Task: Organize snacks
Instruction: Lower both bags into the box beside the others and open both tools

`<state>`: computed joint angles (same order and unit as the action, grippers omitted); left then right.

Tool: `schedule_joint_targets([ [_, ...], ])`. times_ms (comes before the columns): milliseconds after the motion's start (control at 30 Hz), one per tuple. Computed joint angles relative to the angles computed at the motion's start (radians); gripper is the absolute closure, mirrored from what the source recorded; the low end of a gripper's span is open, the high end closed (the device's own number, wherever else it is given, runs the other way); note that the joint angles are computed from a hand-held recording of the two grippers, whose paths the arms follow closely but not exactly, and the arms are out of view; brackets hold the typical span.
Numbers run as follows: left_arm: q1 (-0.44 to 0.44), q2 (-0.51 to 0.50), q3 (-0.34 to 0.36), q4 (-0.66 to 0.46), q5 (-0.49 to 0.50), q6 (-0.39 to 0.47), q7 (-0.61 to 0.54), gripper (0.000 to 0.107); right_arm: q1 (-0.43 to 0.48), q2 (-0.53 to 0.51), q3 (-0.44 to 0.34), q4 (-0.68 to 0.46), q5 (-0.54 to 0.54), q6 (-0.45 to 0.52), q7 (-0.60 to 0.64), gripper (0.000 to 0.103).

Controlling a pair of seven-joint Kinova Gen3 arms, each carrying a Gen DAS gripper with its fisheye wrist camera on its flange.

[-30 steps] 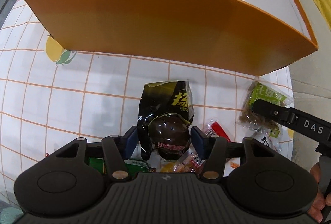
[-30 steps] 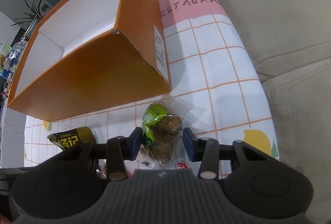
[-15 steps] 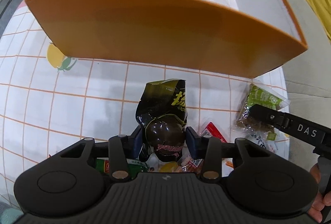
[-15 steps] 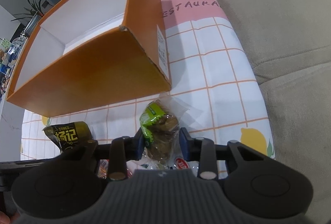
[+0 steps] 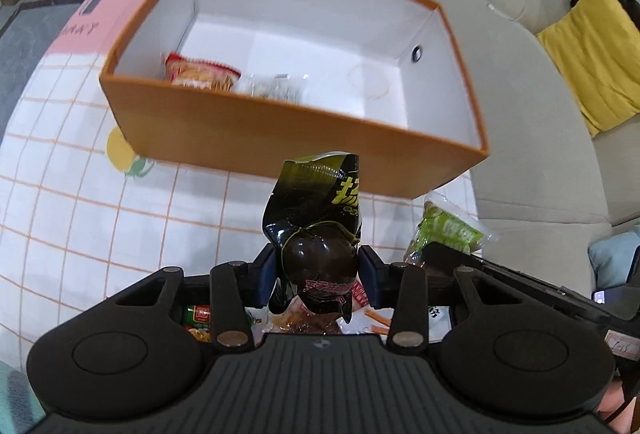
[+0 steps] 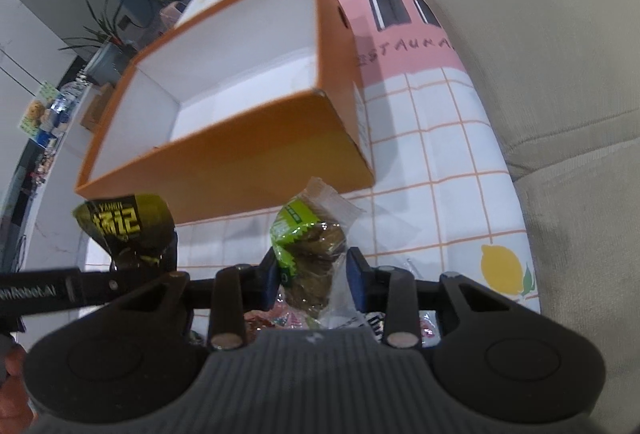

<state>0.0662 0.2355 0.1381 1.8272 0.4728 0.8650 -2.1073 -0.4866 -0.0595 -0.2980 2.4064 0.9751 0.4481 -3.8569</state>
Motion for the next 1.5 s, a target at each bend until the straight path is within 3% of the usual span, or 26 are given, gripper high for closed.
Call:
schedule_joint_targets([
  [67,-0.001,-0.007,0.000,-0.004,-0.006,0.004,-0.010,0.059,0.045,-0.011,-0.041,0.000,-0.019,-0.008,0.029,0.071],
  [200,-0.027,-0.023,-0.001,0.002,0.038,0.025,-0.055,0.059,0.230,-0.050,-0.156,0.008,-0.169,-0.105,0.182,0.071],
  [367,-0.037,-0.039,-0.008,0.008,0.063,0.035,-0.103,0.059,0.462,-0.091,-0.357,-0.014,-0.350,-0.118,0.385,0.071],
  [533,-0.046,-0.049,-0.012,-0.027,0.105,0.068,-0.157,0.059,0.693,-0.195,-0.517,-0.010,-0.515,-0.181,0.588,0.071],
  [633,-0.031,-0.029,-0.007,-0.087,0.095,0.094,-0.150,0.059,0.802,-0.239,-0.556,-0.025,-0.575,-0.219,0.710,0.071],
  [700,-0.017,-0.004,-0.001,-0.140,0.081,0.113,-0.138,0.059,0.806,-0.227,-0.532,-0.063,-0.597,-0.189,0.792,0.071],
  [833,0.021,0.081,0.017,-0.273,0.030,0.160,-0.084,0.059,0.900,-0.153,-0.573,-0.187,-0.592,-0.081,0.955,0.071],
  [967,0.051,0.195,0.029,-0.423,-0.024,0.224,-0.011,0.059,0.923,-0.015,-0.562,-0.316,-0.577,0.000,1.117,0.071],
  [1100,0.080,0.302,0.034,-0.538,-0.075,0.276,0.047,0.059,1.071,0.169,-0.715,-0.440,-0.551,0.114,1.279,0.071],
  [1200,0.108,0.375,0.032,-0.601,-0.121,0.300,0.093,0.060,1.108,0.301,-0.781,-0.506,-0.492,0.192,1.333,0.071],
  [1400,0.138,0.483,0.031,-0.685,-0.184,0.350,0.148,0.060,1.009,0.473,-0.767,-0.622,-0.401,0.390,1.383,0.071],
  [1500,0.134,0.534,0.041,-0.732,-0.181,0.393,0.166,0.059,0.974,0.502,-0.750,-0.649,-0.398,0.421,1.447,0.071],
])
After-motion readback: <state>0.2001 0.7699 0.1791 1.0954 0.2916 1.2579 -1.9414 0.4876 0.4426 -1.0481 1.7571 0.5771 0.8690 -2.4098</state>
